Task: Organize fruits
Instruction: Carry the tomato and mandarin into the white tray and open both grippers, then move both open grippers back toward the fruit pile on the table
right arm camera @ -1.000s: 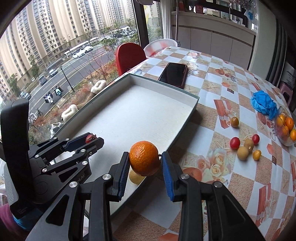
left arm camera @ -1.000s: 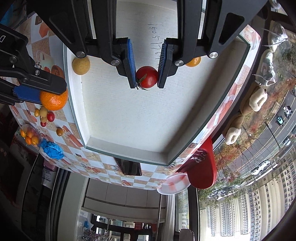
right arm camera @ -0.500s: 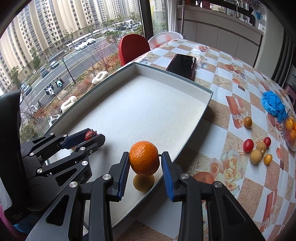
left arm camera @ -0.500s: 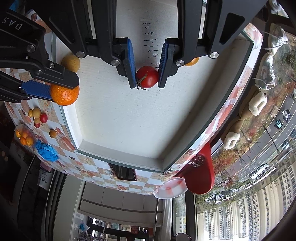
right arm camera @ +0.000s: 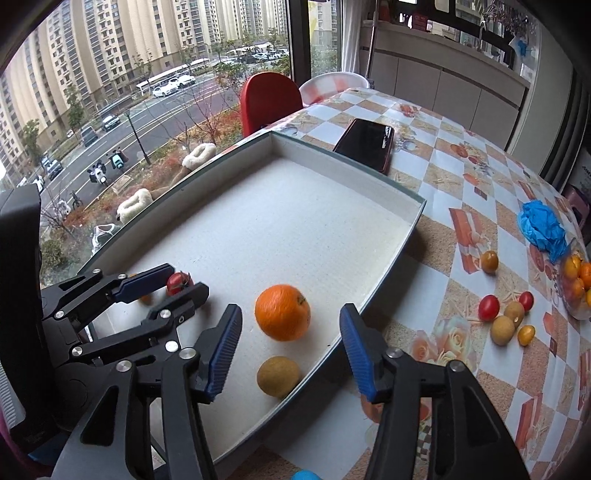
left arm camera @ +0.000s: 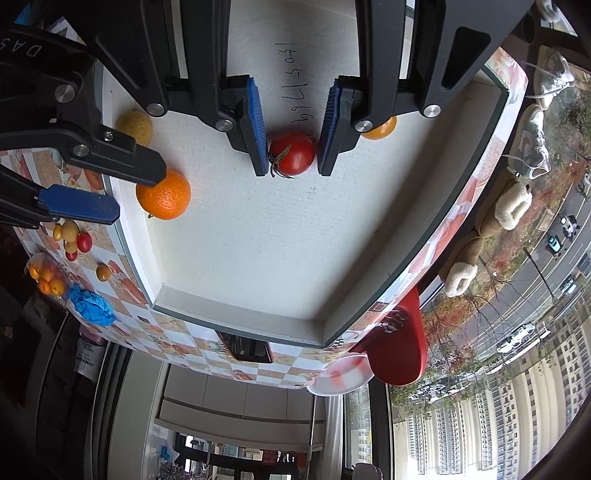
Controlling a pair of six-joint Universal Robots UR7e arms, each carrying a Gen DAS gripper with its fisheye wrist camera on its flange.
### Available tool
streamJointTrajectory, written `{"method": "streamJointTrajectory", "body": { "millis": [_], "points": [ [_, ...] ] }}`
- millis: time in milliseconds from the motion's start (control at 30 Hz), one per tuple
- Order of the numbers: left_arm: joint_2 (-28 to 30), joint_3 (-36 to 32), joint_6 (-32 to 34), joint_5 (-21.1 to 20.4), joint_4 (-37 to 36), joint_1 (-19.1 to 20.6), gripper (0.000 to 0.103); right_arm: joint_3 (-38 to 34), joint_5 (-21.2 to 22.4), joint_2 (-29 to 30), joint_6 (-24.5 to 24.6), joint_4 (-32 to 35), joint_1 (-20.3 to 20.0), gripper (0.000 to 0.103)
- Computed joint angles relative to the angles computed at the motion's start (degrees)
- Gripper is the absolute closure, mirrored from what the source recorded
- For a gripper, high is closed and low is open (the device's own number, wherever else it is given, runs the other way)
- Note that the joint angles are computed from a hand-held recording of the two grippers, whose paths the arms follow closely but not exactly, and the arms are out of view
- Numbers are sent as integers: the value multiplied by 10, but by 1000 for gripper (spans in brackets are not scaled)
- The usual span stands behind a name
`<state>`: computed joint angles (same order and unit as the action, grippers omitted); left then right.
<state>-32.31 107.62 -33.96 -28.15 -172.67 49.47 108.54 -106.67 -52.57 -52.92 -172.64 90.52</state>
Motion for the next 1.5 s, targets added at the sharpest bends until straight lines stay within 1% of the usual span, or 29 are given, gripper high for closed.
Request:
{"method": "streamJointTrajectory", "body": {
  "millis": [33, 67, 100, 133, 167, 267, 333, 433, 567, 700, 800, 900, 1000, 1067, 1100, 1167, 1233, 1300, 1333, 1433, 1500],
  "points": [
    [0, 2, 6, 0, -10, -1, 39, 5, 11, -5, 0, -13, -1, 13],
    [5, 3, 16, 10, -27, -5, 12, 7, 17, -9, 0, -23, -1, 13],
    [10, 5, 22, 27, -47, -11, 5, 8, 20, -12, 1, -32, -1, 13],
    [17, 5, 39, 40, -76, -16, 5, 9, 21, -15, 2, -44, -2, 13],
    [20, 4, 55, 42, -91, -19, 4, 8, 21, -17, 5, -51, -3, 13],
    [16, -7, 50, 33, -58, -20, 4, 3, 21, -27, 24, -58, -14, 13],
    [17, -12, 57, 27, -59, -23, 4, 1, 14, -34, 38, -70, -25, 12],
    [22, -19, 76, 20, -70, -31, 4, -10, -13, -38, 54, -85, -46, 12],
    [36, -41, 104, 3, -75, -42, 4, -27, -43, -49, 83, -68, -83, 12],
    [59, -77, 146, -33, -72, -51, 4, -47, -77, -52, 101, -64, -116, 12],
    [84, -117, 173, -69, -51, -59, 4, -59, -95, -54, 106, -65, -136, 12],
    [119, -169, 198, -99, -10, -62, 4, -64, -108, -53, 91, -86, -151, 12],
    [157, -224, 195, -117, 50, -57, 4, -61, -78, -67, 97, -79, -169, 11],
    [178, -258, 184, -115, 91, -50, 4, -60, -72, -69, 90, -86, -174, 9],
    [186, -272, 175, -108, 110, -46, 4, -62, -75, -68, 91, -80, -176, 0],
    [194, -292, 150, -99, 140, -37, 4, -54, -57, -67, 78, -104, -181, 0],
    [195, -296, 138, -90, 133, -29, 4, -48, -43, -67, 70, -122, -184, 0],
    [198, -309, 133, -65, 142, -25, 4, -52, -40, -63, 69, -124, -185, 0],
    [199, -315, 133, -61, 146, -22, 4, -53, -39, -62, 69, -123, -185, 0],
    [202, -331, 103, -53, 171, -15, 4, -54, -37, -61, 67, -125, -185, 0],
    [211, -339, 106, -44, 171, -17, 1, -52, -35, -62, 67, -127, -186, 0]
  ]
}}
